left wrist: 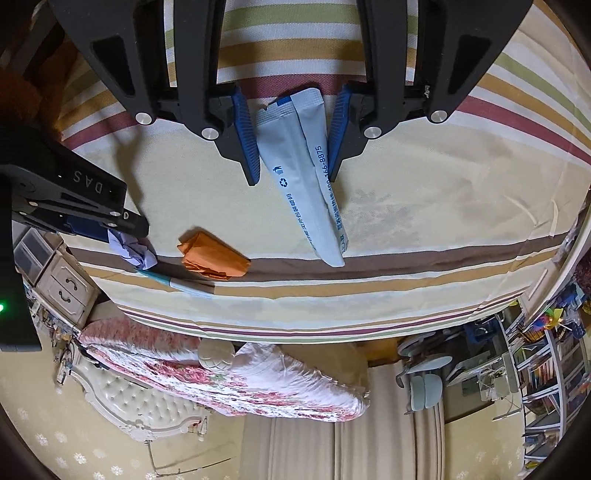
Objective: Collect trash
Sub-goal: 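Grasp the white-blue packet with the left gripper while the right gripper grasps the lavender cloth, then carry the packet with the left gripper while the right gripper carries the lavender cloth over the bin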
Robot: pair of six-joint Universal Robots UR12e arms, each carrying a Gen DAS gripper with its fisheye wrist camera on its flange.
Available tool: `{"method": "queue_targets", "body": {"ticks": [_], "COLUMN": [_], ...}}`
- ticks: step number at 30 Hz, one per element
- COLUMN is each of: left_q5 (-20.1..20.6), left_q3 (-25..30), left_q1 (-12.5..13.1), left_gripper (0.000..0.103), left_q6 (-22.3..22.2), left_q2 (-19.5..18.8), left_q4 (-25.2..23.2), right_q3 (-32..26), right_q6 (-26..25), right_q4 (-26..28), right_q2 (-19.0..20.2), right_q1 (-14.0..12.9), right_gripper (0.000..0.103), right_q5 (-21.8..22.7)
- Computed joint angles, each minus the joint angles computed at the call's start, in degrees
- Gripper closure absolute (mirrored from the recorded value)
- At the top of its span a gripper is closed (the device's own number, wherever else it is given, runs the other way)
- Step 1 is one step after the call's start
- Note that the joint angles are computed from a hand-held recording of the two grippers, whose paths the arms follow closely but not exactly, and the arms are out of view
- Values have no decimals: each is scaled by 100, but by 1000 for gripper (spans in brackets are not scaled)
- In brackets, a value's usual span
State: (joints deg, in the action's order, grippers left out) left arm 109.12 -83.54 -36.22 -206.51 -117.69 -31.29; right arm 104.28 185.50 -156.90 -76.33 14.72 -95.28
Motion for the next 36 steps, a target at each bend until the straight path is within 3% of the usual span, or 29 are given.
{"method": "queue_targets", "body": {"ticks": [3, 4, 20, 26, 36], "left_q5": [-17, -24, -106, -142, -331], "left_q3": [-5, -19, -150, -103, 389], "left_q1": [0, 3, -180, -330, -648], "left_gripper": [67, 67, 67, 67, 67], "left_q6": [-27, -25, 114, 240, 817], "left_q2": [-3, 3, 77, 33, -284], "left_q4": [44, 62, 390, 699, 968], "right_q3": [48, 64, 895, 1237, 1728], "right_q6": [-9, 6, 122, 218, 432], "right_q4": [-48, -58, -413, -666, -943], "right_q2": [-29, -44, -725, -1040, -1523], "right_q1": [11, 16, -73, -156, -559], "right_gripper": [75, 84, 84, 84, 84], "right_q5": [-13, -28, 93, -145, -465]}}
